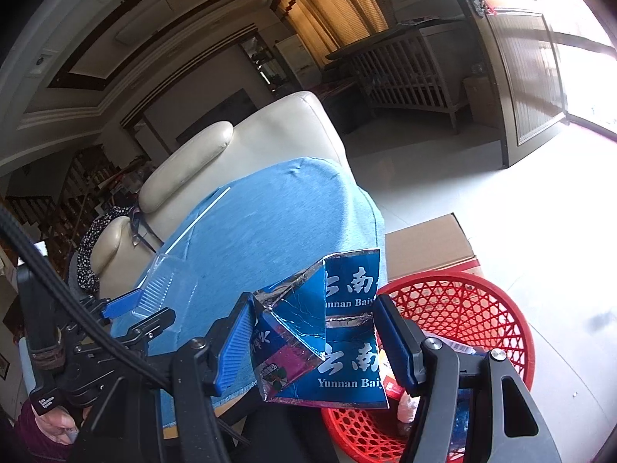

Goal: Collect trash
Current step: 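Hold the wrapper over the red basket with the right gripper, then grasp the clear plastic tray with the left gripper and lift it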

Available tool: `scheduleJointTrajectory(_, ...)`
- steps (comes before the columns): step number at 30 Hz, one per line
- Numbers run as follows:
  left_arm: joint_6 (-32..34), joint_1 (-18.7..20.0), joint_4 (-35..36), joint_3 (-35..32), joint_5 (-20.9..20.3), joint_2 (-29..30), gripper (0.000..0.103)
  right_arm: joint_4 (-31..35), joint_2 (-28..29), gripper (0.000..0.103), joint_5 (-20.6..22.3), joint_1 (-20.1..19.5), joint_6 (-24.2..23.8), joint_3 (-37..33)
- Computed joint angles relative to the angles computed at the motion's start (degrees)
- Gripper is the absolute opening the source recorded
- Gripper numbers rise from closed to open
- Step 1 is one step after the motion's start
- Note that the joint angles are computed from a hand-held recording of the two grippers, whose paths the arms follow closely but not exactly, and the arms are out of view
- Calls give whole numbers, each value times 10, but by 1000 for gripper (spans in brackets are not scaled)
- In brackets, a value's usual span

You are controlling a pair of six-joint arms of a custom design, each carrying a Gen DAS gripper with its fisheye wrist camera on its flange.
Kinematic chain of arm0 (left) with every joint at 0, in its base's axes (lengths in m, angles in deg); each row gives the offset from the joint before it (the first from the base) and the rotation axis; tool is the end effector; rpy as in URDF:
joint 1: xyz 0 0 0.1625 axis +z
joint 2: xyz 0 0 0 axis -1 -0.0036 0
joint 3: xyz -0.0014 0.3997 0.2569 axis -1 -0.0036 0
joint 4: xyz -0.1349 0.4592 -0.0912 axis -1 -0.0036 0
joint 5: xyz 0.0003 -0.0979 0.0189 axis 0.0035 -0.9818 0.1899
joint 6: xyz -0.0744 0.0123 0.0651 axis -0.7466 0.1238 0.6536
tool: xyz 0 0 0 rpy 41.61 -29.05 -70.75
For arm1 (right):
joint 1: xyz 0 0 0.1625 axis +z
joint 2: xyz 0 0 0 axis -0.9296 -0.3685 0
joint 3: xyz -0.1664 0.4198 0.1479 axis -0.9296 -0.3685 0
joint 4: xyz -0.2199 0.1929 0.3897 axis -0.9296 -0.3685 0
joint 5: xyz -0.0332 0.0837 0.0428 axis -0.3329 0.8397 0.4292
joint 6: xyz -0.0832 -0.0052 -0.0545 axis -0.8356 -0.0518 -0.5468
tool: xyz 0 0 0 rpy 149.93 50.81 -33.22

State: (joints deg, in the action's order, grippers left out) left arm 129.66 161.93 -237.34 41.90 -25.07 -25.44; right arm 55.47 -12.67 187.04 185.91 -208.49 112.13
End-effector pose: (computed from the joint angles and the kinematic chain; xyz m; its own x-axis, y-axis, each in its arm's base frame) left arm -0.0805 -0.8122 0.3189 -0.1537 0.7879 -0.5964 0.9600 0.2621 0.0988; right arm 0.3771 -0.6211 -0.0238 -0.8084 0.5606 0.1792 0.0462 0.3640 -0.9303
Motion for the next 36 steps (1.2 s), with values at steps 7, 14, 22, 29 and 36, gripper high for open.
scheduleJointTrajectory(7,7,-4,-3,7,-3,-1,56,-9,-10,66,9,0,5,14)
scheduleJointTrajectory(14,21,-10,-12,22,-10,-4,56,-33,-25,66,22,0,8,39)
scheduleJointTrajectory(22,29,-18,-10,33,-14,-6,56,-57,-43,66,33,0,16,70)
scheduleJointTrajectory(29,35,-26,-14,45,-16,-7,56,-81,-59,66,36,0,22,97)
scheduleJointTrajectory(36,42,-23,-16,46,-22,-4,56,-94,-69,66,42,1,31,117)
